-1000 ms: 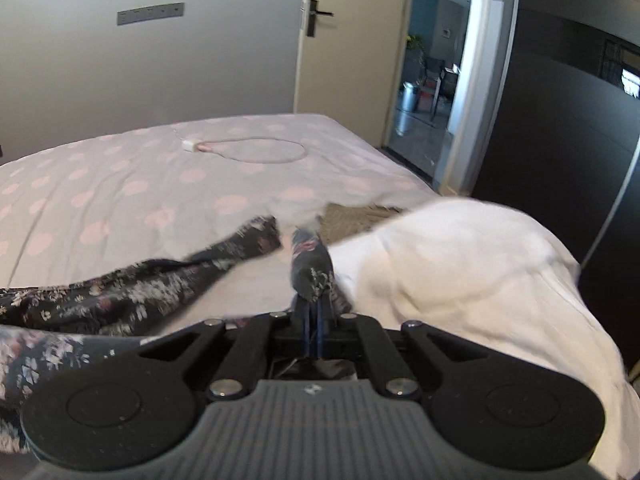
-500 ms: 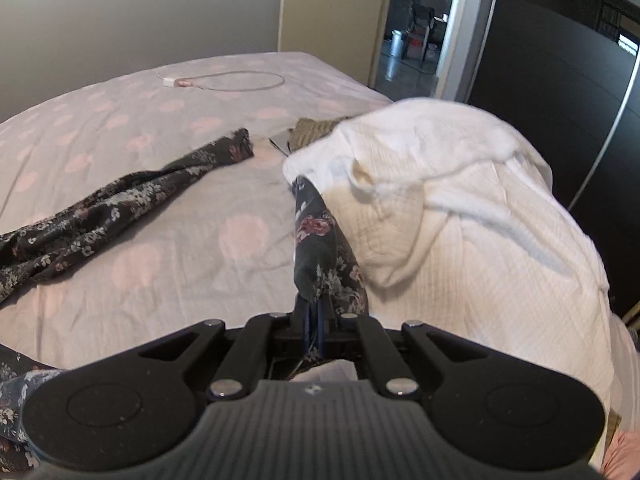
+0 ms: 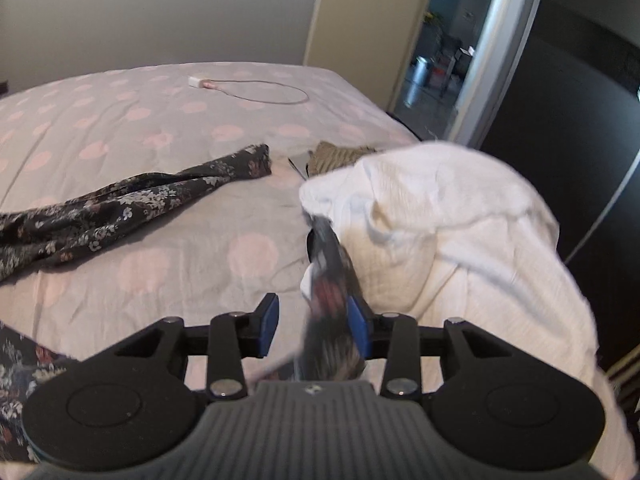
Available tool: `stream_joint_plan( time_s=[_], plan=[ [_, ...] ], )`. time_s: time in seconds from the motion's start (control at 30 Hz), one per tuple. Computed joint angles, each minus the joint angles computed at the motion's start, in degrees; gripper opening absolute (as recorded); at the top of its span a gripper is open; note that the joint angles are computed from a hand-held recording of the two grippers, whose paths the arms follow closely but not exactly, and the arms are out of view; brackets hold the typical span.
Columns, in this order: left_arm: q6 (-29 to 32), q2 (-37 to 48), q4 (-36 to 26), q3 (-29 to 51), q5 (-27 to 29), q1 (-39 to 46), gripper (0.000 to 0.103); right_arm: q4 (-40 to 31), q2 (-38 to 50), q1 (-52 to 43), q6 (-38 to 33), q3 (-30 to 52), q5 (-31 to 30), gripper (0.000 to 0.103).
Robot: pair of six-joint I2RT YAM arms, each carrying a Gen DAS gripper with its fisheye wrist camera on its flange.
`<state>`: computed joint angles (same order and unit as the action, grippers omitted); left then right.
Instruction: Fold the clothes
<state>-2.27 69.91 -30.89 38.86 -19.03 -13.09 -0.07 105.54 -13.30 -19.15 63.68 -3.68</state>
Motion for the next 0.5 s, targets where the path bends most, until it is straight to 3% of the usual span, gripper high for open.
stream_joint_plan(
  time_s=[0.2,0.3,0.5],
  plan=[
    [2.2,5.7,-5.1,3.4,7.7,-9.8,0.05,-3.0,-3.2,0.3,-5.0,-1.1,-1.9,0.042],
    [2.1,15.0,-3.5,5.3,10.6,-15.7,0.05,-3.1,-4.8,0.3,-7.1,-2.9,-2.5,0.042],
    [3.4,32.8,1.8,10.6,10.7,-21.2,0.055,-3.3,-6.6,-2.4,-12.0,-6.0,-4.1,0.048]
  ],
)
